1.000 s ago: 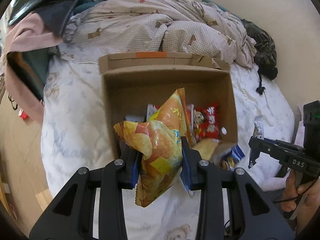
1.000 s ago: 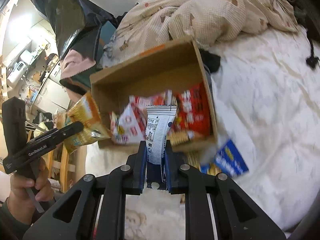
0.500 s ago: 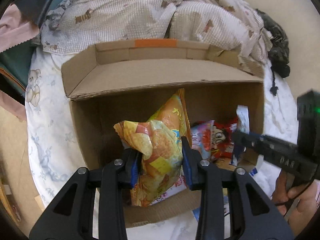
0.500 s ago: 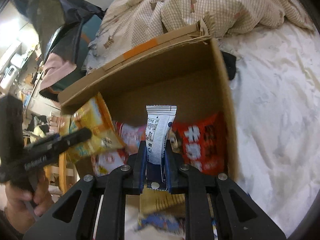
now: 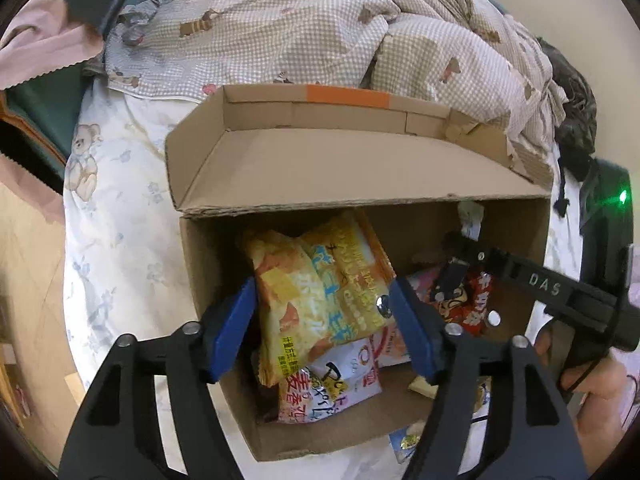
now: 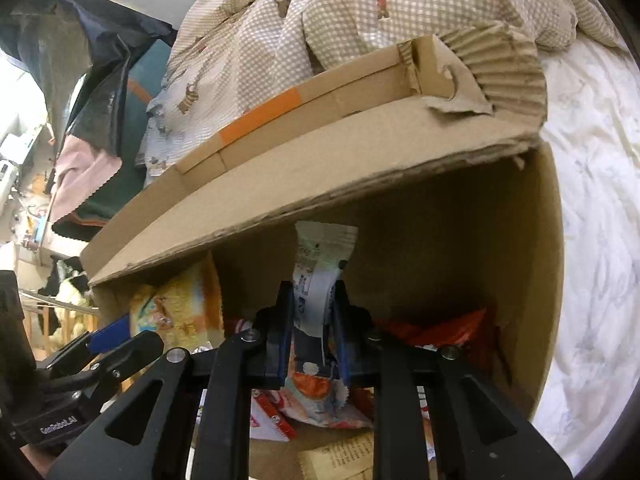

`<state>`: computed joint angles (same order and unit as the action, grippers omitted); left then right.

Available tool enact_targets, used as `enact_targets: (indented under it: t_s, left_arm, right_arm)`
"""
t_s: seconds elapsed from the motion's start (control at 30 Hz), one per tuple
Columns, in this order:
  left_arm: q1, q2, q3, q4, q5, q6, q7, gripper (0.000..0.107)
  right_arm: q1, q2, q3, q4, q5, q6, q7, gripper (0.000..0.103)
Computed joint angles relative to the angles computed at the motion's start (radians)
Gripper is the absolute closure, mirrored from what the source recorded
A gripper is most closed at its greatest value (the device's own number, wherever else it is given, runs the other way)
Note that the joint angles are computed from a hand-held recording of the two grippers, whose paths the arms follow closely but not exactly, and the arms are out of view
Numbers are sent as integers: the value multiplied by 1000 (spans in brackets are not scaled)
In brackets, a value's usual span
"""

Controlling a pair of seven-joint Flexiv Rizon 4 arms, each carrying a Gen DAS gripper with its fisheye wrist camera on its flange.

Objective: Organize snacks
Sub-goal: 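Lower the orange chip bag and white bar into the box, opening both grippers, then grasp the blue Lonely God chip bag with the left gripper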

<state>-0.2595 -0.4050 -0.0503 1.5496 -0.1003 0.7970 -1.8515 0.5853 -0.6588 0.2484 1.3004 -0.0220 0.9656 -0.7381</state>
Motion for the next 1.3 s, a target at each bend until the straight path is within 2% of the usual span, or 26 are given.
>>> enact_targets:
  t_s: [0.07, 0.1, 0.13, 0.27, 0.77, 0.93, 1.0, 1.03, 1.2, 1.3]
  left_arm:
    - [-4, 7, 2, 2, 0, 4, -19, 33]
    - [-11, 10, 8, -3, 14, -1, -32, 26]
    - [-21, 15, 17, -9, 40, -8, -48, 19]
    - [-27, 45, 19, 10, 72, 5, -61, 19]
    - [-42, 212, -4, 209, 86, 81, -139, 19]
    - [-46, 269, -17, 297, 68, 114, -170, 19]
    - [-46, 292, -26, 347, 35, 159, -162, 19]
    - [-46, 303, -33, 378, 5, 190, -145, 19]
    - [-58, 324, -41, 421, 29, 206, -184, 19]
    - [-62, 324, -48, 460, -2, 241, -189, 19]
  right_arm:
    - [-8, 15, 6, 22, 15, 18, 7, 67]
    - [-15, 21, 15, 30, 27, 31, 1, 48]
    - [-16, 32, 15, 47, 32, 53, 3, 36]
    - [-12, 69, 18, 78, 18, 67, -14, 36]
    - [6, 311, 29, 385, -41, 159, 54, 36]
    - [-3, 391, 37, 506, -49, 204, 103, 36]
    - [-2, 417, 30, 555, -70, 229, 140, 36]
    - [-5, 427, 29, 575, -76, 240, 153, 36]
    - [-22, 461, 32, 657, -84, 292, 213, 36]
    - [-33, 474, 40, 696, -61, 318, 259, 36]
